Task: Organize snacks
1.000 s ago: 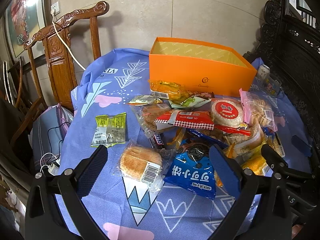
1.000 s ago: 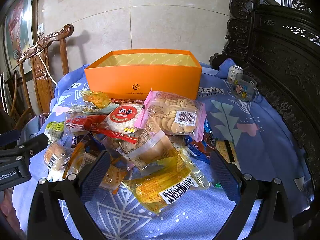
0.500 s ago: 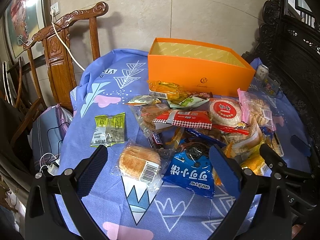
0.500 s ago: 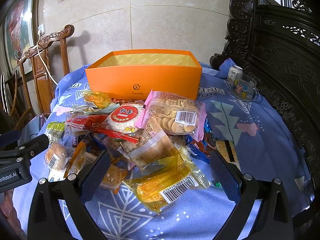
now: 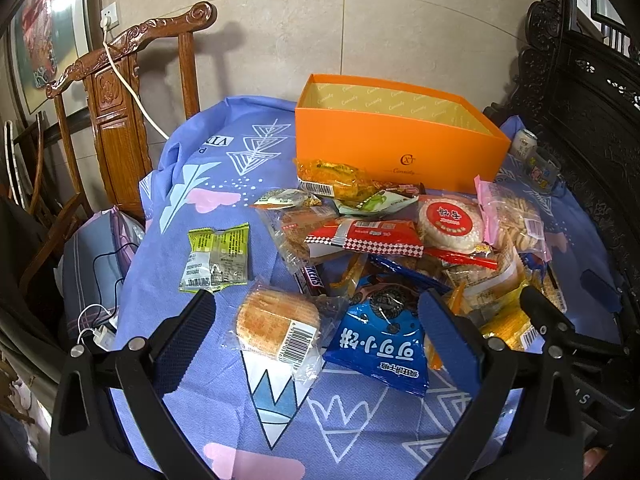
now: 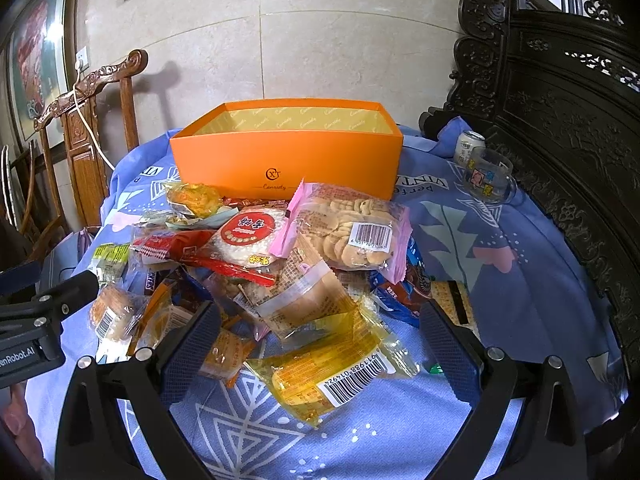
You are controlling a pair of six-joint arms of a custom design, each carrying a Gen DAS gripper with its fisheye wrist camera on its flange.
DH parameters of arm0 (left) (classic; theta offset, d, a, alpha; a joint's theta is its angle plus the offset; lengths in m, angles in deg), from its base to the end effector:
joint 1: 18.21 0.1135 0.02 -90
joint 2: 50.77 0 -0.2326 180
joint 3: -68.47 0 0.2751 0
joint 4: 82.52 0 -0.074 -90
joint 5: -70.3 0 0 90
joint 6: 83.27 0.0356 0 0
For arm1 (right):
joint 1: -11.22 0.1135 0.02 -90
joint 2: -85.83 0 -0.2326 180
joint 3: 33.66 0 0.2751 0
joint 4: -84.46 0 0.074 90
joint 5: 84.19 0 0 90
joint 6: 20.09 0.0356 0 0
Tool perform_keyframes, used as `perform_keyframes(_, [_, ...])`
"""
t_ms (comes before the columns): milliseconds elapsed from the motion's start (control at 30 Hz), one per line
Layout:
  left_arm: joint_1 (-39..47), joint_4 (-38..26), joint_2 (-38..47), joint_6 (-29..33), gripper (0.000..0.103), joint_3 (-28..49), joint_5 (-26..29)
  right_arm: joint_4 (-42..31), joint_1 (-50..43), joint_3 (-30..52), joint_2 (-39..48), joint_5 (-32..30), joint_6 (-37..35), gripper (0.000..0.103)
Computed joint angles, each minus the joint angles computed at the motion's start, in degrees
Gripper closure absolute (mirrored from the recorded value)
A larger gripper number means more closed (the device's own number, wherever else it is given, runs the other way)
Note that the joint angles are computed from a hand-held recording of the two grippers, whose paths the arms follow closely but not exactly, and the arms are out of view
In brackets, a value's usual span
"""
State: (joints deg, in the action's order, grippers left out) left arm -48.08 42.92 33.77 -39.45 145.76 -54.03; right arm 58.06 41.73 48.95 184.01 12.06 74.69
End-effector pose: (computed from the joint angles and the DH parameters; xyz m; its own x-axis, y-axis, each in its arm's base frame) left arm 0.2872 -0.1418 0.2192 -0.6593 -0.3085 -0.6857 -0.4266 0.9044 0.0033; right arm 0.3461 0.1994 0.1967 -0.6104 -0.2635 -0.7470 -0.3854 0.9227 -0.0106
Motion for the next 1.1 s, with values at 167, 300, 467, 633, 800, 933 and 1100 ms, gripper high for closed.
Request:
perform_keyframes(167, [-0.05,-0.14,0.10,-0.17,0.004,0.15,-0.06,-0.09,-0.05,0.23,0.35,-0.14,-0.02,0.003])
perform_keyframes(300, [0.00,-0.11,0.19,-0.39,0.004,0.05,0.01,-0.20,-0.10,0.31,0.36,-0.19,-0.13,0.003])
perform_keyframes(467, [0.16,0.28,0.24,-0.09,0.004,-0.17,0.40,-0.32,-0.01,0.29,0.34,0.00,-0.03,0.003])
perform_keyframes(633, [0.27,0.60,-0.13,0.19,0.004,-0.64,0.61,-0.39,-0.05,0.33,0.42,-0.06,-0.03,0.003])
perform_keyframes(800, [0.17,0.58,-0.03,0.17,0.004,-0.55,0.50,-0.57,-0.20,0.66,0.88,-0.17,-0.13,0.003])
perform_keyframes(933, [0.28,0.62,0.10,0.28,0.004,-0.47,0.59,-0.54,-0.18,0.52,0.84,-0.09,-0.04,0.003])
perform_keyframes(1100, [0.31,0.68,0.22,0.30,0.004,-0.42,0.67,-0.43,-0.57,0.30,0.82,-0.13,0.09,0.003])
